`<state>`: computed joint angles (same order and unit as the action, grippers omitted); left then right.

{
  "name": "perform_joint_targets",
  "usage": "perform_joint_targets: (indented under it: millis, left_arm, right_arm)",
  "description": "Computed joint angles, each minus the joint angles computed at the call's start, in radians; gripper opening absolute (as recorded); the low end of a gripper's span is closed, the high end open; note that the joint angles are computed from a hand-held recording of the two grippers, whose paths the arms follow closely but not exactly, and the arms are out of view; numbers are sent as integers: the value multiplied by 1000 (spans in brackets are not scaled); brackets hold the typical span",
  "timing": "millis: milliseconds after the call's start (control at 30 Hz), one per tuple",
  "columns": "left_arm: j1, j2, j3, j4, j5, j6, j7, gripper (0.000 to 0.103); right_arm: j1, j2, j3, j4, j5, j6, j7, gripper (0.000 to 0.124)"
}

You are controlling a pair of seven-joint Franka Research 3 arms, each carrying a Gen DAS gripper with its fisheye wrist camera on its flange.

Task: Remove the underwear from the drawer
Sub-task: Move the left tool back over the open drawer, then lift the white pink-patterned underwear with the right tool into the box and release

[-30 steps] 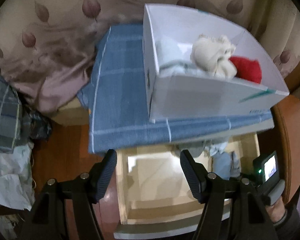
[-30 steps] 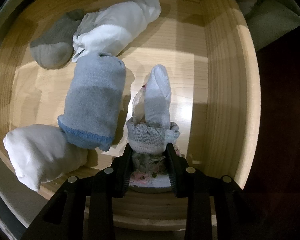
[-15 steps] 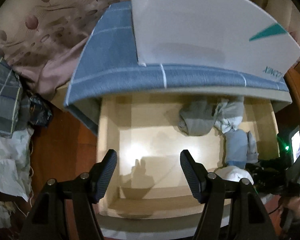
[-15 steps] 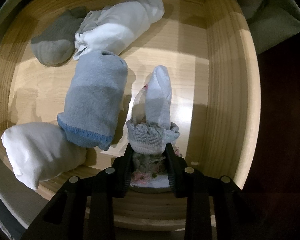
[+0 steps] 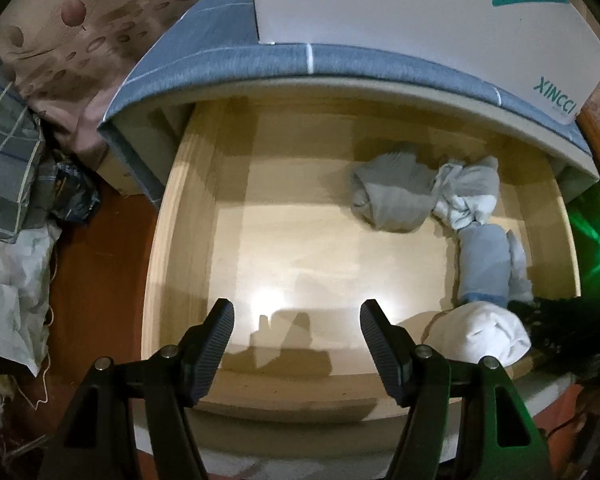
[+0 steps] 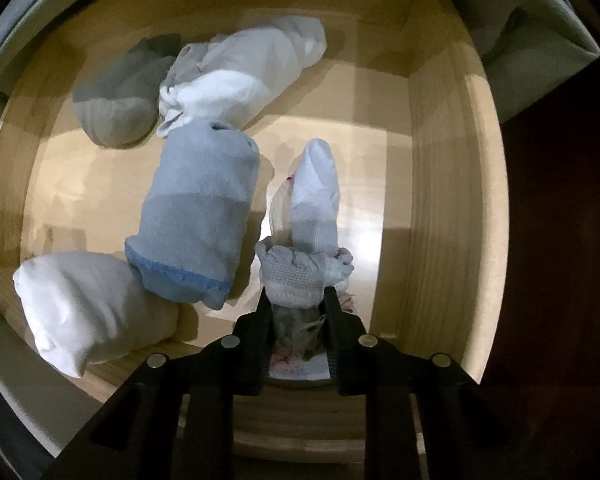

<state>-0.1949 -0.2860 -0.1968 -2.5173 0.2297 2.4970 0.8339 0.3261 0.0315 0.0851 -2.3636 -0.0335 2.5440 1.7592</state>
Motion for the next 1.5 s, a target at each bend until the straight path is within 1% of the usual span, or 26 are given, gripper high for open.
perform_joint_targets:
  millis: [133,200,267,400,500,633,667,767,967,1100,1200,1400,1500]
  left_arm:
    - [4,5,-10,-18,24,11,-33,67]
    - [2,13,-11,-18,26,8,-38,67]
    - [-1,17,-11,-18,27,8,-38,67]
    - [5,9,-23,-25,72,17,-71,67]
    - [1,6,-23,-29,82,23,-70,67]
    - [-5,8,-17,-27,79,19,-57,67]
    - [-6,7,-16,-27,77,20,-54,67]
    - [-7,-2,-10,-35,65,28,-48,67]
    - [-2,-14,-7,-46,50,34,-57,67]
    - [1,-14,-7,-46,45,32,-61,67]
    - [0,-20,-2,-53,32,38,-57,67]
    - [3,-23,5,-63,11,44,-59,67]
    - [5,-21,5,-61,4,40,-57,67]
  right_arm:
    - [-6,-28,-2,-21,18,34,-17,18]
    - [-10,-45,-2,-24,41,40,-30,18]
    - [-13,-67,1,-29,36,46,-34,18]
    - [-20,-125,5,-40,72,45,-71,18]
    - [-25,-172,6,-44,102,31,-104,18]
    - [-31,-243,11,-42,124,-10,-146,18]
    - [-36,-235,13,-12,119,-22,-152,18]
    - [-44,-277,16,11,120,-58,-177,18]
    - [-69,-322,20,89,94,-74,-198,18]
    - [-84,-290,29,178,74,-66,-188,18]
    - [-92,-237,40,280,29,-71,-162,18]
    - [-74,-130,43,422,-65,-60,-115,18]
    - [-53,-52,33,510,-84,-88,-99,18]
